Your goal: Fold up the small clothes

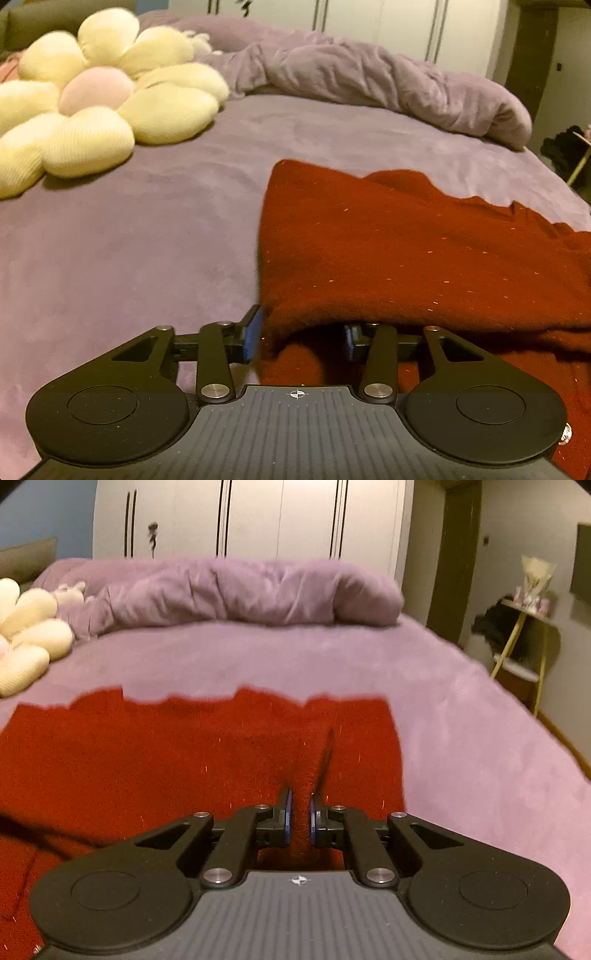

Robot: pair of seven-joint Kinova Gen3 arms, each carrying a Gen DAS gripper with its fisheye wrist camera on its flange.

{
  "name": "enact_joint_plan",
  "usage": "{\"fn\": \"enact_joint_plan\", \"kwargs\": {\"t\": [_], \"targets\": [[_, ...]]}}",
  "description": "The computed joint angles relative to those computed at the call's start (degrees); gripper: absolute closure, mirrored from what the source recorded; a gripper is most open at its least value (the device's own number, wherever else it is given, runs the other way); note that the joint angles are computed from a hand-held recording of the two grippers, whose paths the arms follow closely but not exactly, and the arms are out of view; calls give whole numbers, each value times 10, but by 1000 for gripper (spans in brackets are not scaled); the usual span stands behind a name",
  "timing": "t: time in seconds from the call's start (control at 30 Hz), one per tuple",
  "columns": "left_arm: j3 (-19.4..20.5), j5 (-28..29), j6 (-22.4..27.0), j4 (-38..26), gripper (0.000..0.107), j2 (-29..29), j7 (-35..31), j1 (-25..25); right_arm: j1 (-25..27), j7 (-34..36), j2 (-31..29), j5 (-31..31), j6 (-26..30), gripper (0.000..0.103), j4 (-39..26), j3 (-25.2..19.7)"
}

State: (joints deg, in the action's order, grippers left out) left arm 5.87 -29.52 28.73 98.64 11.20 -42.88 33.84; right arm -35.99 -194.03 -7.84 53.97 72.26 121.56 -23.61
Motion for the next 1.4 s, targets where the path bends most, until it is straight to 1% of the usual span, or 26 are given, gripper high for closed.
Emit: {"fn": "enact_joint_plan", "kwargs": {"t": [0.07,0.1,0.23,0.3,0.33,0.4,0.43,0.47,0.5,0.53,0.6,0.63,0.73,0.83,0.9,0.97,1.0,1.03,1.1,1.13,1.17,1.23,1.27,1.3,1.33,1.4], "targets": [[-6,6,0,-2,70,4,7,1,18,3,3,4,-10,95,-1,-8],[-22,11,-2,-3,74,5,8,14,36,6,3,4,-12,95,-2,-24],[-125,40,4,-21,75,14,-4,104,142,14,10,16,-22,95,-3,-110],[-175,64,12,-32,75,23,-21,147,188,11,8,15,-41,94,3,-140],[-197,86,18,-38,75,28,-38,162,206,13,2,9,-59,94,9,-143],[-220,132,31,-48,71,33,-77,174,249,26,-17,-3,-93,94,15,-158],[-238,155,33,-49,69,33,-99,184,266,45,-30,-18,-114,93,14,-157],[-249,177,41,-51,64,31,-122,189,277,68,-47,-39,-137,92,14,-149],[-252,198,51,-51,61,23,-145,186,280,84,-73,-62,-160,90,19,-137],[-245,215,53,-46,60,13,-169,175,288,90,-100,-85,-179,84,24,-130],[-202,244,52,-23,60,-22,-215,128,283,75,-153,-127,-218,81,43,-104],[-181,267,45,-10,60,-41,-239,102,266,53,-180,-150,-241,80,56,-78],[-116,337,33,15,58,-81,-299,22,196,-17,-257,-212,-311,72,102,-2],[-37,407,25,18,56,-90,-324,-54,165,-87,-286,-244,-381,70,143,43],[16,454,25,9,57,-78,-341,-103,179,-133,-290,-246,-427,70,160,52],[69,500,27,1,58,-58,-366,-152,217,-180,-287,-230,-474,70,173,35],[89,524,31,-5,58,-47,-381,-173,240,-199,-282,-216,-497,70,177,24],[99,547,33,-8,58,-36,-397,-183,264,-208,-270,-204,-513,70,177,11],[88,588,36,-17,58,-13,-429,-172,308,-199,-236,-206,-528,70,171,-11],[67,597,39,-23,58,-4,-432,-153,325,-188,-219,-219,-539,72,170,-13],[42,607,38,-27,58,3,-431,-128,345,-179,-211,-233,-558,77,173,-14],[17,638,28,-28,58,12,-441,-110,397,-180,-201,-246,-604,79,181,-30],[1,648,19,-28,59,14,-432,-96,422,-184,-200,-239,-628,85,185,-41],[-6,650,9,-24,62,15,-421,-91,442,-190,-205,-225,-651,95,191,-50],[-9,644,-1,-21,62,14,-402,-87,461,-205,-215,-210,-674,95,198,-58],[-41,643,-17,-14,65,10,-385,-61,486,-242,-255,-200,-721,96,224,-59]]}}
